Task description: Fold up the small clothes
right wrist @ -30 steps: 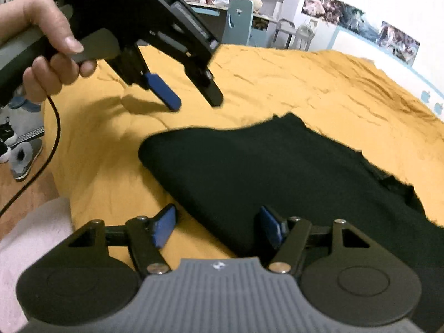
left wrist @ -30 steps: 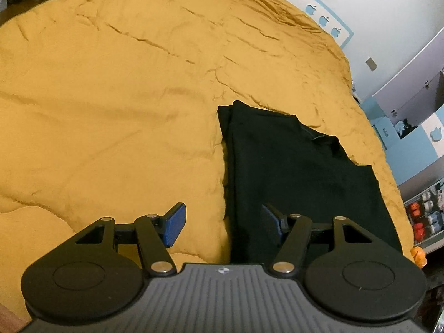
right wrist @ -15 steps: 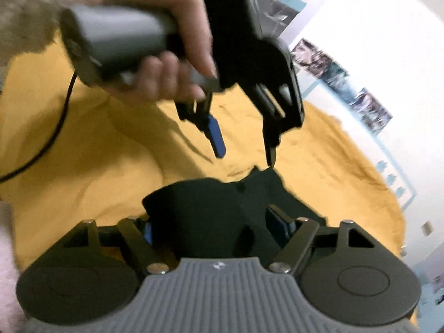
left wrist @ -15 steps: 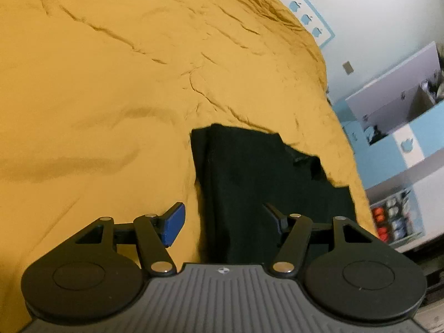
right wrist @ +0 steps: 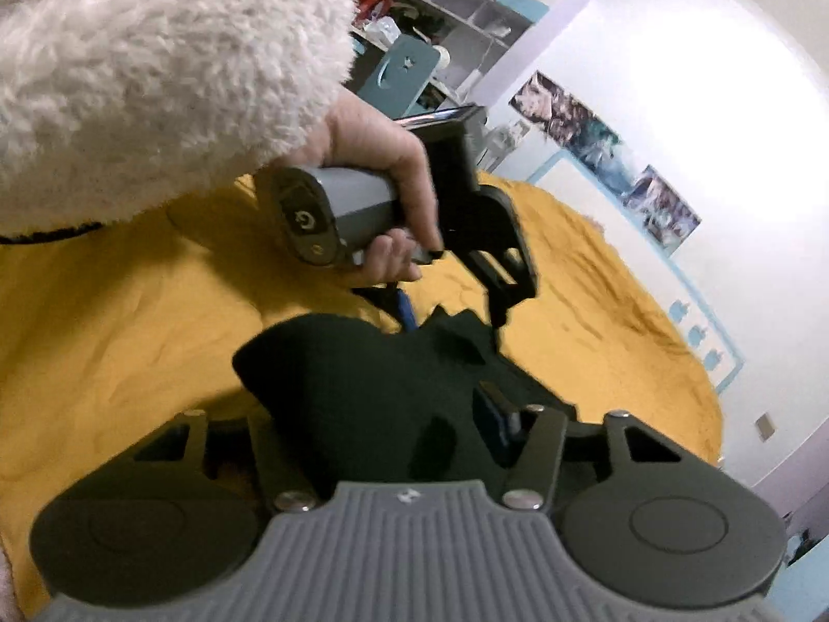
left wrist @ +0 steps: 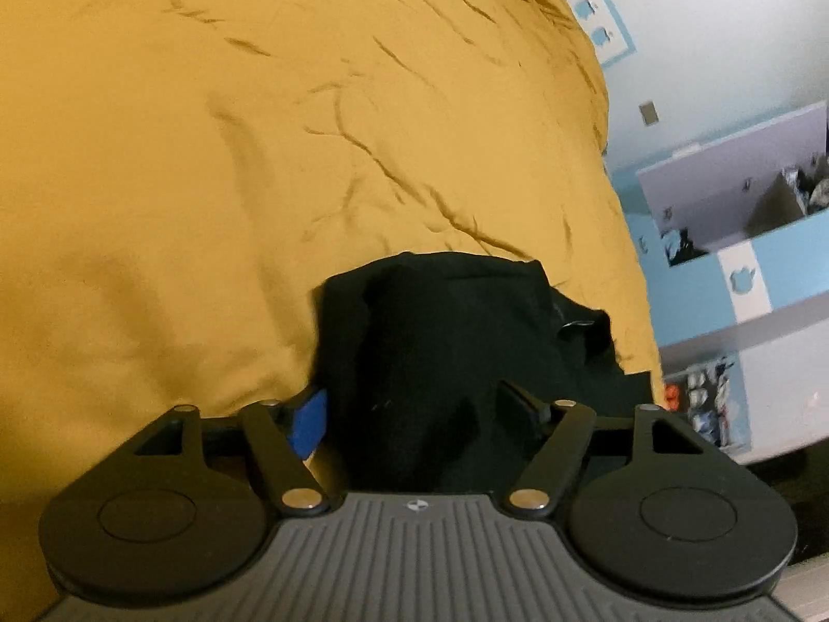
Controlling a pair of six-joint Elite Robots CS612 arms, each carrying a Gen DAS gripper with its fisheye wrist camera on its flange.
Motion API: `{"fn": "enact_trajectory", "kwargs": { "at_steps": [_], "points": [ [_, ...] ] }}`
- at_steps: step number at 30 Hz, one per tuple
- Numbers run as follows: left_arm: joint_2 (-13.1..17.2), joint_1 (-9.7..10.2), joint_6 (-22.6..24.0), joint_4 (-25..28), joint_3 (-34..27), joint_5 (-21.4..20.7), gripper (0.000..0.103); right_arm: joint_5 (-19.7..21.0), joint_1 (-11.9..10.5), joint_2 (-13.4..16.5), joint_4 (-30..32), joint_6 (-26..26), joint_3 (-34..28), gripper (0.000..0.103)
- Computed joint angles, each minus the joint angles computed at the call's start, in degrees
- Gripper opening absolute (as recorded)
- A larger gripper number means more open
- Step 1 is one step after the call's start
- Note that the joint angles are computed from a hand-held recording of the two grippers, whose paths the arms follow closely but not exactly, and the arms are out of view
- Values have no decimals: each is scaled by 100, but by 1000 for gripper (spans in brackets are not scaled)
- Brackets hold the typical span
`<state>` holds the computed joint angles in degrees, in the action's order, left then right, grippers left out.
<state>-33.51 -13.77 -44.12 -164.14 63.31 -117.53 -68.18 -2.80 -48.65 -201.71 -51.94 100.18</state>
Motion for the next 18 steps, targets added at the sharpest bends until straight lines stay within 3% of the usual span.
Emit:
{"fn": "enact_trajectory", "kwargs": {
  "at_steps": [7,11,14,18],
  "points": [
    [134,-67,82,278,-296,179,96,72,-8,51,-137,-23,7,39],
    [116,-58,-2,360,-298,191,94,196,-50,3,32,-40,28,26],
    [109,-45,-314,451,-330,247,78,254,-66,-26,199,-55,34,17],
    [37,-23,-709,290,-187,339,40,328,-96,-97,434,175,75,12]
  ]
}}
